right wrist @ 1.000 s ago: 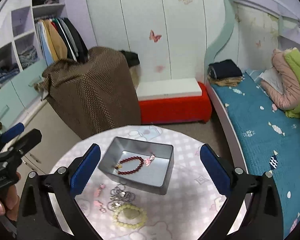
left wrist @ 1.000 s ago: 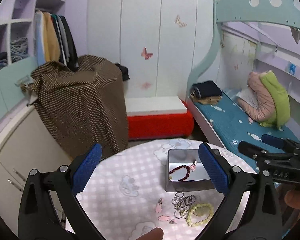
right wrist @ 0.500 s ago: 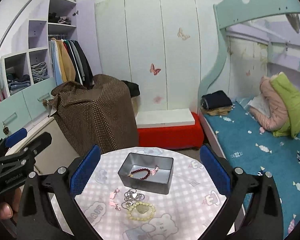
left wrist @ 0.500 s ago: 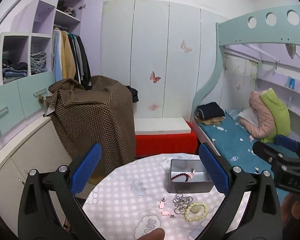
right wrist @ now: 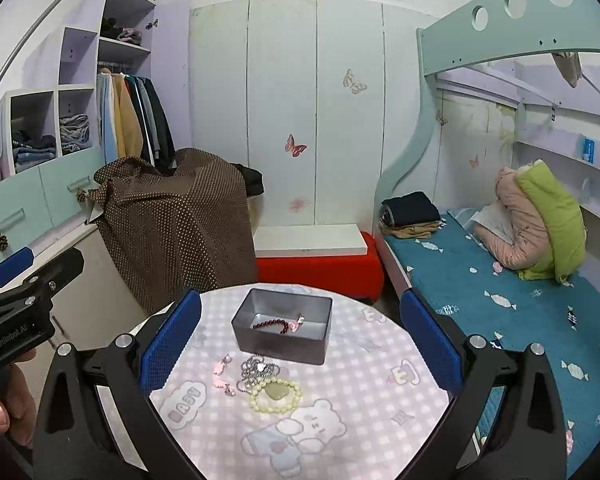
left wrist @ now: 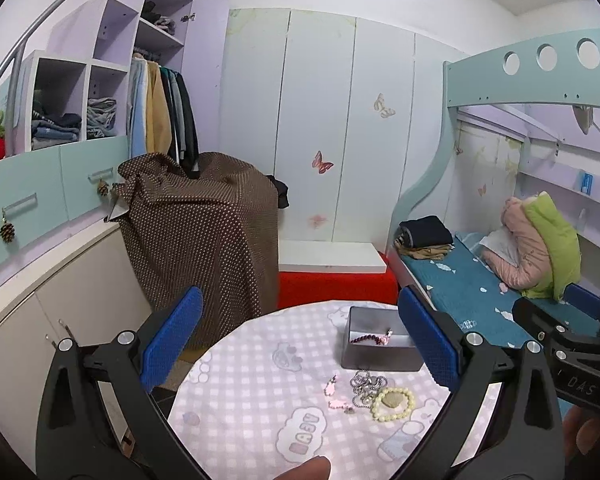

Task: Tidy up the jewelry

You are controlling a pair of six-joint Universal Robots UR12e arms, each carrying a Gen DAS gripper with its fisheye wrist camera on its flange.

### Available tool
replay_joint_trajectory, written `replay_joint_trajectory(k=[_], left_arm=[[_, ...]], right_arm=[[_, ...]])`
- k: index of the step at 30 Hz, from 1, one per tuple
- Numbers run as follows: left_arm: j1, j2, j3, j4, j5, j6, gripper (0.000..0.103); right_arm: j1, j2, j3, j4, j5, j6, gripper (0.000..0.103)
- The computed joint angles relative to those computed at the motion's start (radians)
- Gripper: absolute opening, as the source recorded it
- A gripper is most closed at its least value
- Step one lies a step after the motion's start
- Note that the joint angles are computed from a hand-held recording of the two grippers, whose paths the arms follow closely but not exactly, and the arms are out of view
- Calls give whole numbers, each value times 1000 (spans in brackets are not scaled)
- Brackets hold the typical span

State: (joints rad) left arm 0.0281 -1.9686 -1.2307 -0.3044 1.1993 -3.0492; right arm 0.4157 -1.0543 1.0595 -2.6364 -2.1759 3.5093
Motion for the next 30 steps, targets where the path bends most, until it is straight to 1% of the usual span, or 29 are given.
replay_joint_trajectory(k=[7, 15, 20, 24, 30], left_arm=[[11, 14, -32, 10, -5, -7, 98], [16, 13, -36, 20, -15, -17, 98], [17, 13, -35, 8, -14, -11, 98], [16, 5, -30, -13, -4, -6, 98], [7, -26, -4, -70, 17, 6, 98]], right_arm=[[9, -3, 9, 9, -3, 8, 96], [14, -1, 8, 15, -8, 2, 96], [10, 4, 4, 41, 1, 9, 96], [1, 10, 3, 91, 26, 31, 96], [-24, 26, 4, 202, 129, 66, 96]])
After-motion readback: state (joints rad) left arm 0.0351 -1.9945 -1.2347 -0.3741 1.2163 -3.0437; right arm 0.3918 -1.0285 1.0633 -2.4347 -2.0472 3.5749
